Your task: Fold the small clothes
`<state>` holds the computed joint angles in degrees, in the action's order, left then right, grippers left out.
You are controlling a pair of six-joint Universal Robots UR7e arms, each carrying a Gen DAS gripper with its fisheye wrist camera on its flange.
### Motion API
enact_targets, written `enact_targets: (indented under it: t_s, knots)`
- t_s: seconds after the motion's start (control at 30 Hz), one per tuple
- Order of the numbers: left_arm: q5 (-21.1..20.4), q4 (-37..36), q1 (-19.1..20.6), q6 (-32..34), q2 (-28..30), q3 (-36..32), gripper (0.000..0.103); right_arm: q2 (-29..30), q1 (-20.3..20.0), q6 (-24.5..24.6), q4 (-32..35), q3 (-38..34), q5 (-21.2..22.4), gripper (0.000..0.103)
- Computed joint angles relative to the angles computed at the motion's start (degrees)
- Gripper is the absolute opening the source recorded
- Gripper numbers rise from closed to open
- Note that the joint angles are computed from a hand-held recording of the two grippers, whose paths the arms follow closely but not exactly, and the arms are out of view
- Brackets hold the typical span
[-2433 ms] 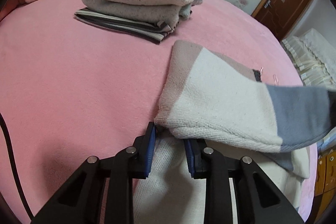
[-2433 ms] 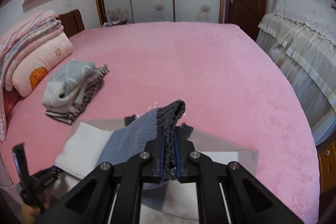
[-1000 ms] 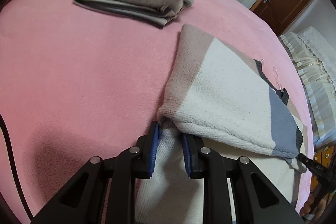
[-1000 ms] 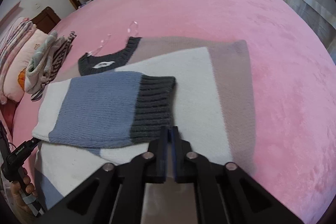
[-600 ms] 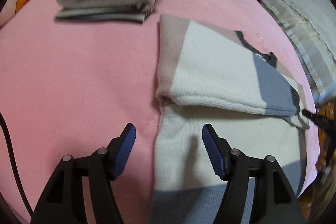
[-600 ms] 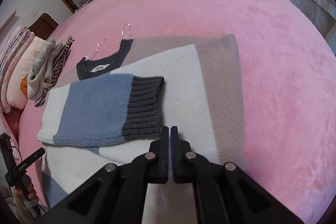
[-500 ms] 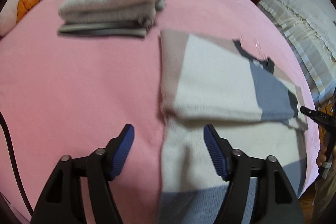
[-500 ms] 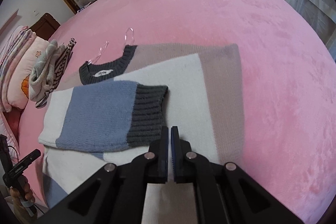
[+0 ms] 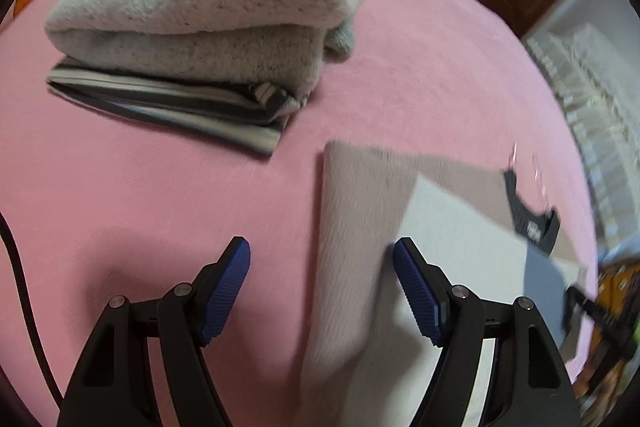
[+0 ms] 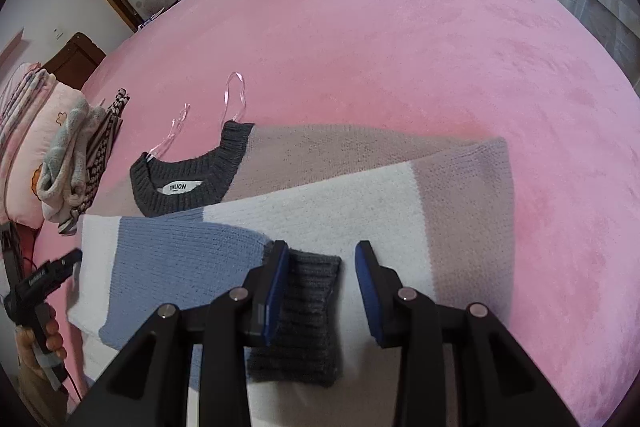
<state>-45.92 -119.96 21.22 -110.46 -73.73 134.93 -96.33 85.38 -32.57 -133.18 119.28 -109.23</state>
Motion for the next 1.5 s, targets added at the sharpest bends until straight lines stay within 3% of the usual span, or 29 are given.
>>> enact_targets:
  t_s: [0.07,0.1,0.13,0.23,0.33,0.47,0.6,0.7,0.8,0.83,0.87,1.1,1.5]
  knots:
    - [1.37,-4.79,0.71,0.96,-0.23,1.51,0.073,0.06,0.09,-0.93,0.05,0.1,0.41,0.034]
    - [1.77,-6.49,1.0,1.34,-0.16,1.9,0.072,-0.14,0.02,-1.28,0.42,0.12,0.63,0.027]
    - [2.14,-7.66,1.23,1.75,0.09,2.03,0.065,-0.31,0.24,-1.85,-0.67,0.6,0.26,0.023]
    - [2.96,-10.75,2.31,5.02,1.24,1.49,0.028,-1.2,0.43,-4.47,-3.86,1.85,0.01,0.01]
    - [4.77,-0.02,1.86,0.91,3.59,-2.87,0.014,-1.97,0.49,-6.08,-6.7,2.79,0.5,0.008]
    - [5.94,8.59,1.53,-1.83,6.39,-6.59,0.012,-1.88,0.89,-7.43,-10.65,4.15,-0.65,0.007]
    - [5.28,11.73,2.44,-0.77,8.45,-8.61,0.012,-0.88,0.81,-7.58,-12.6,5.11,-2.58,0.007]
    - [4.82,15.34,3.13,0.19,10.3,-11.71,0.016,-1.03,1.15,-7.98,-12.71,5.3,-3.39,0.008]
    - [3.58,23.34,3.16,-0.76,11.71,-16.34,0.049,-1.46,2.8,-8.61,-12.56,5.3,-6.0,0.01]
    - [3.25,25.25,2.88,-0.97,11.95,-17.35,0.07,-1.76,3.41,-8.92,-12.6,5.41,-6.89,0.01]
    - [3.16,27.51,2.27,-1.84,12.83,-18.8,0.077,-2.34,3.95,-9.38,-12.71,5.62,-7.29,0.01]
    - [1.26,38.52,-4.43,-3.68,14.7,-25.2,0.083,-9.71,7.41,-10.45,-9.44,6.25,-6.05,0.031]
    - [-0.77,44.91,-16.98,-2.27,21.07,-35.4,0.083,-23.58,12.94,-5.87,8.17,2.2,-1.81,0.031]
